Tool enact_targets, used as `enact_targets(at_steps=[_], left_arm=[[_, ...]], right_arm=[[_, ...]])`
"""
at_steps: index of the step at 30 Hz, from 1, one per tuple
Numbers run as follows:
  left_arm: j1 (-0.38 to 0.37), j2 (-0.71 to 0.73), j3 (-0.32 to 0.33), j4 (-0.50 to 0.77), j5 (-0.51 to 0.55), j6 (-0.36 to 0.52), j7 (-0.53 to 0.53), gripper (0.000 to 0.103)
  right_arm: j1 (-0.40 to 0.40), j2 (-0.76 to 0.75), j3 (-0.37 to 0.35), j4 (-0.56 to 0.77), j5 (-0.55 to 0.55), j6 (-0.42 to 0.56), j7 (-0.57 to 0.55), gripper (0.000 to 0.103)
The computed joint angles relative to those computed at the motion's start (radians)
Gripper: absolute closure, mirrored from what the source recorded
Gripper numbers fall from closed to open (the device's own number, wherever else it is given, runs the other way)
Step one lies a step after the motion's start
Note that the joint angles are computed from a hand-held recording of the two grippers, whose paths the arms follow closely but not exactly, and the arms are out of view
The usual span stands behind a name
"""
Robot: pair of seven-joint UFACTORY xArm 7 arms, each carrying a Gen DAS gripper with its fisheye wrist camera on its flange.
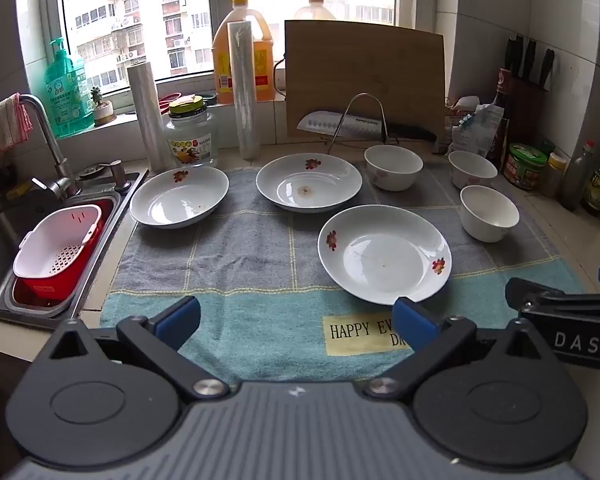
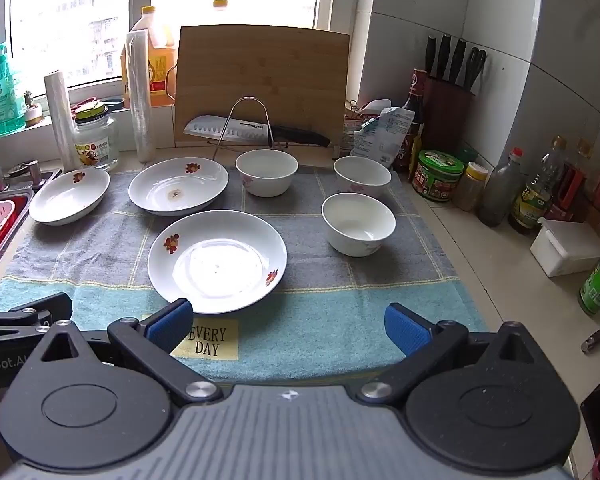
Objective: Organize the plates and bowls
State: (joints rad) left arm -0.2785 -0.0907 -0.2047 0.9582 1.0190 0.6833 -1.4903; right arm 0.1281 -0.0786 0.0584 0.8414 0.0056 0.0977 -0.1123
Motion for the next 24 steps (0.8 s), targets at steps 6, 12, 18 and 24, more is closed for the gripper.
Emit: enact_targets(at_steps=[6,12,18,24], left_arm=[[-0.001,0.004,-0.005,-0.001,0.004,0.005,-0.017,0.001],[0.0,-0.003,0.001,-0.004,-0.022,0.001,0.0,0.001],[0.001,-0.001,0.001,0.001,-0.036,0.001,0.009,0.001],[0.004,-0.001,0.002,0.0,-0.038,-0.006,0.007,0.001]], right_arm=[[0.015,-0.001,-0.009,0.001,0.059,0.007,-0.046,0.0],[0.018,-0.007,-0.016,-0.007,0.083,0.001,-0.075,0.0],[0.007,-0.006,-0.002,-0.007,0.043,-0.004,-0.04,0.0],[0.009,-0.006,-0.005,-0.006,0.041,-0.003,-0.038,0.0]])
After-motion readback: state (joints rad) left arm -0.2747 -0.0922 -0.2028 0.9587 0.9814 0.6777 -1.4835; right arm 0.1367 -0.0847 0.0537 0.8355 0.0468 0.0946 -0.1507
